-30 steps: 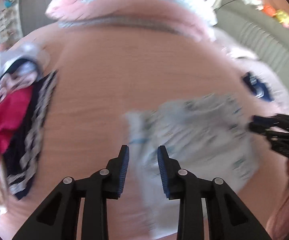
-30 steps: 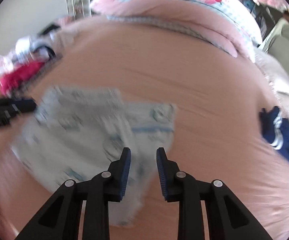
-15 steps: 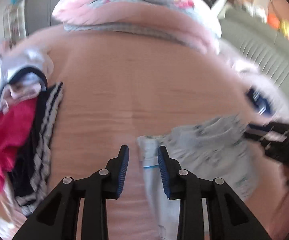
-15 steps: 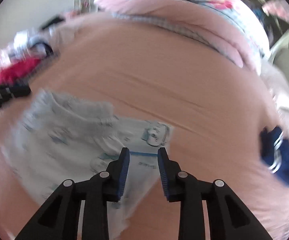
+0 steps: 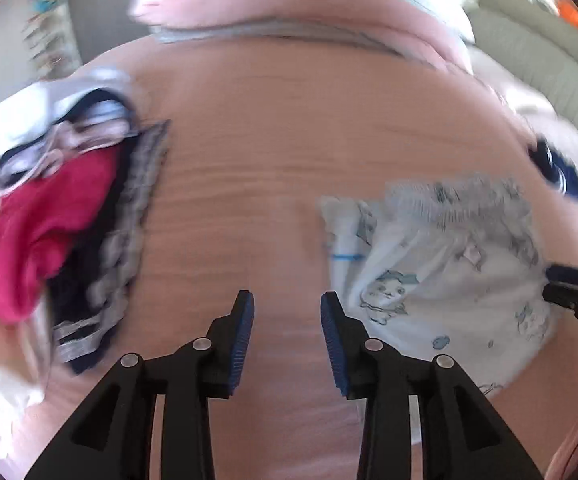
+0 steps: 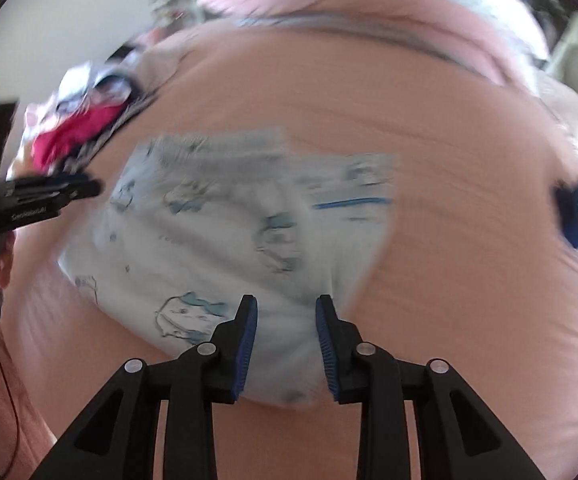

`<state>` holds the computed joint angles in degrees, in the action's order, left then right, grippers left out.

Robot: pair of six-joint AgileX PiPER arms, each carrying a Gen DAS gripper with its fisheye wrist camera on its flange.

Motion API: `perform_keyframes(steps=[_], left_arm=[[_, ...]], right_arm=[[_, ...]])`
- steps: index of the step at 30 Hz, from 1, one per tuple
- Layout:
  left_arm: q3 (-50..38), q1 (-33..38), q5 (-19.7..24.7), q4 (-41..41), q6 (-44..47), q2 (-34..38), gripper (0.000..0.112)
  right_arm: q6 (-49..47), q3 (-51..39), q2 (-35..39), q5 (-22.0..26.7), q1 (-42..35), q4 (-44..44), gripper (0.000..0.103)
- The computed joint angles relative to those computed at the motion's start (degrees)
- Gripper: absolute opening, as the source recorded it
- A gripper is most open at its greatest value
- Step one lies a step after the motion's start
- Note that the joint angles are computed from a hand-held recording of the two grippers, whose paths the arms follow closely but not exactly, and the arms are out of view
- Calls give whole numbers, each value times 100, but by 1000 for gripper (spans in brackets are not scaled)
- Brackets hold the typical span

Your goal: Fold clothes

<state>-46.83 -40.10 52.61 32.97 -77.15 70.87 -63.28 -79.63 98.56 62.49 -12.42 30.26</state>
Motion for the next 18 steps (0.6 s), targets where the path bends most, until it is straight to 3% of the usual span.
perform_keyframes(steps=[2,6,11,13,16,18], left_arm=[[82,-282,-160,123,-455,-217,32],[-149,-1161,-97,362,-1139,18,32],[-589,-1918,806,210,-1565,725,32],[-538,-2112,1125,135,-1895,717,33],[-113,-2169,1065,136,-2517,241,35],[-54,-2192,1158,239,-2736,102,34]], right_arm=[[-67,206,-326,-126,-168,121,31],[-172,213,-439,437,-284,484,33],[-208,1014,-627,-350,39,-212,33],[-460,966,-594,-114,-374,32,31],[-146,978,-606,-351,-787,-330,34],[-190,704,-434,83,-1276,-86,34]])
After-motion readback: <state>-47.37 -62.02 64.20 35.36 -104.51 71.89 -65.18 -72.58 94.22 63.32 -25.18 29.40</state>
